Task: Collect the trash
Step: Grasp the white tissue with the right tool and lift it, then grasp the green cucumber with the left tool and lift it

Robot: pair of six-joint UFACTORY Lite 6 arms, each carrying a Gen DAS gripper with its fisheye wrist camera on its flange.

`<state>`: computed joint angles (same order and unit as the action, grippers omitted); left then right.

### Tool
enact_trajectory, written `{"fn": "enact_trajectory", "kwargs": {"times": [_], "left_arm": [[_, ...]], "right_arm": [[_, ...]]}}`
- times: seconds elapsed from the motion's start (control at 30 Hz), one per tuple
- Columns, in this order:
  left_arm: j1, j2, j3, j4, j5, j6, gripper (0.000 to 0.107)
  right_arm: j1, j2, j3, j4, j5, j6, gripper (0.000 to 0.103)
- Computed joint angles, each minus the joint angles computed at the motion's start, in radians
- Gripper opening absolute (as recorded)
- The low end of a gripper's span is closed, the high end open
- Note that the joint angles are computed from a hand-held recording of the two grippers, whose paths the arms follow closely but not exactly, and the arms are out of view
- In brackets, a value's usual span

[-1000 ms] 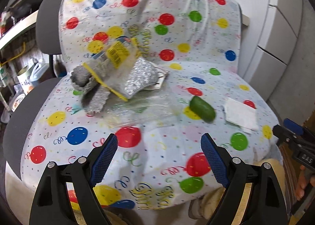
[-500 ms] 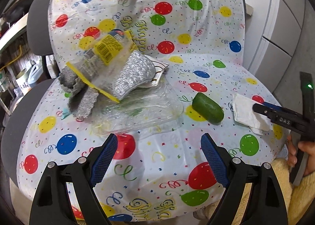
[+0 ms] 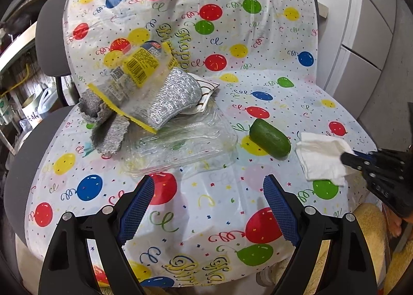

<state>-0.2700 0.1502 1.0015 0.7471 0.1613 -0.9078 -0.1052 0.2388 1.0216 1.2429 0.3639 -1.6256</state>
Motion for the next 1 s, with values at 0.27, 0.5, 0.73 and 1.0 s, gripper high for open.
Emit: {"fn": "enact_trajectory", "kwargs": {"times": [0.27,0.5,0.73,1.0], "left_arm": [[-0.034,0.010,0.017,-0.047,0.001,0.043,0.086],[-0.168,0.201,0.257,-0.074,0.070,0.032,0.074],[-0.242,0.525,0.627,-0.054,0.263,-0.059,0.074],[-0.260,0.805,1.005,-0.087,0.470,-0.023,0.073]], "right_arm": [[-0.084,-0.212,-0.098,0.178,-0.008,0.029,0.004],[-0.137,-0.285,-0.153,0.308,-0.048,-0.060,0.004],[-0.205,-0.291,-0.176,0.350,-0.011,-0.121,0.004],[-0.240,-0.281,-0.180,0.381,0.015,-0.165,0.004]]}}
